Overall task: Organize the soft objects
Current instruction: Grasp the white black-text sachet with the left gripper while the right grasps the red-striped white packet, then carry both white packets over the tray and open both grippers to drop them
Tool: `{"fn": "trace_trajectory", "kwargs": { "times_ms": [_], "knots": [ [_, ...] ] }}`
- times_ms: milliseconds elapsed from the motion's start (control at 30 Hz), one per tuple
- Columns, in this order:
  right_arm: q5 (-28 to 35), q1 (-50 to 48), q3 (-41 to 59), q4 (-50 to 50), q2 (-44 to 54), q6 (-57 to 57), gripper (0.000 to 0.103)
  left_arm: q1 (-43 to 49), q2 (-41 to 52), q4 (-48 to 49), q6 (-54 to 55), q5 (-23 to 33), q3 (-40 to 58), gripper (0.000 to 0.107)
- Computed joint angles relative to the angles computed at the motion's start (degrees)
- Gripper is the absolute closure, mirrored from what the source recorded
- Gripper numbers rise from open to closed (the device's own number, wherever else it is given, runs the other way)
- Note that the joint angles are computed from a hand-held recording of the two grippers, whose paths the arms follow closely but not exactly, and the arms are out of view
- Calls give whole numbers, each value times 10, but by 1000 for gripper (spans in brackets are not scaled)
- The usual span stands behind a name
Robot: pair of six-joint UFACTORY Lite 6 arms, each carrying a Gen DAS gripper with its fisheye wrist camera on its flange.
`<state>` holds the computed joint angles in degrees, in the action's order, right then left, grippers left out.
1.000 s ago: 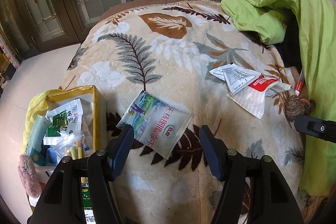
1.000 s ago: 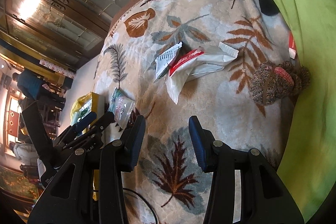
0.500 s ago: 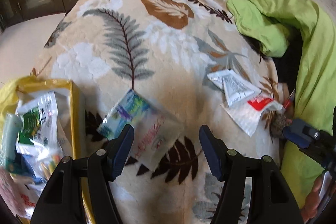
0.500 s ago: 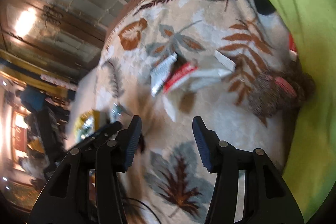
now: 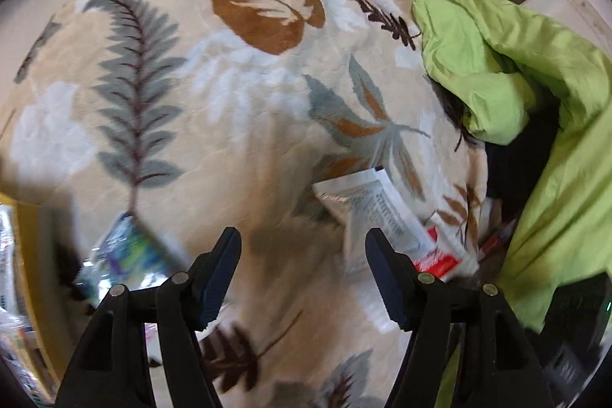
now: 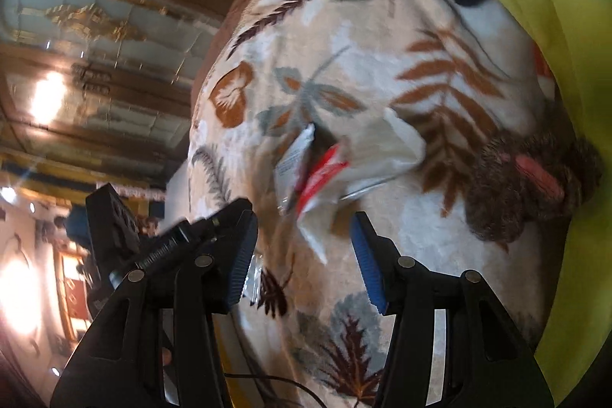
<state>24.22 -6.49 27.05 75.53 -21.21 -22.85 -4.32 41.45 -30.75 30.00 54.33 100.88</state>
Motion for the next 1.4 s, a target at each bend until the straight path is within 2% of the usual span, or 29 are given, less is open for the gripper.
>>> {"fn": "trace_trajectory", "kwargs": {
  "times_ms": [33, 133, 300, 400, 567, 700, 733, 767, 833, 900, 1133, 1167, 1233, 1300, 1333, 1367, 1400],
  "knots": [
    [8, -12, -13, 54, 2, -46, 48, -11, 13, 5, -20, 2, 13, 39],
    [27, -34, -34, 161, 18, -141, 47, -32, 43, 10, -60, 15, 51, 39],
    [43, -52, -38, 207, 54, -198, 47, -69, 102, 9, -114, 42, 130, 39],
    [55, -74, -49, 234, 56, -235, 47, -89, 115, 17, -134, 33, 148, 27],
    [92, -106, -51, 278, 78, -286, 47, -110, 129, 39, -143, 37, 175, 27],
    [87, -99, -36, 279, 93, -285, 47, -125, 109, 66, -117, 21, 142, 30],
    [82, -95, -36, 282, 92, -284, 46, -128, 106, 76, -117, 17, 137, 36],
    [73, -90, -33, 273, 94, -272, 46, -131, 98, 79, -108, 2, 122, 46],
    [75, -89, -36, 272, 96, -268, 46, -130, 97, 87, -99, -2, 120, 52],
    [80, -92, -44, 281, 99, -273, 46, -127, 97, 96, -89, -1, 122, 63],
    [113, -88, -52, 360, 125, -334, 46, -98, 78, 86, -43, -10, 97, 67],
    [106, -81, -43, 367, 132, -335, 46, -96, 72, 88, -38, -15, 88, 67],
    [74, -61, -15, 355, 151, -311, 38, -85, 66, 83, -21, -20, 75, 67],
    [52, -46, 21, 344, 193, -289, 38, -72, 66, 76, -14, -17, 71, 67],
    [54, -41, 38, 345, 216, -296, 39, -66, 66, 68, -7, -14, 70, 67],
    [43, -37, 46, 338, 222, -298, 59, -60, 61, 59, 3, -14, 60, 67],
    [32, -36, 48, 321, 220, -289, 64, -55, 56, 58, 9, -14, 54, 67]
  ]
}}
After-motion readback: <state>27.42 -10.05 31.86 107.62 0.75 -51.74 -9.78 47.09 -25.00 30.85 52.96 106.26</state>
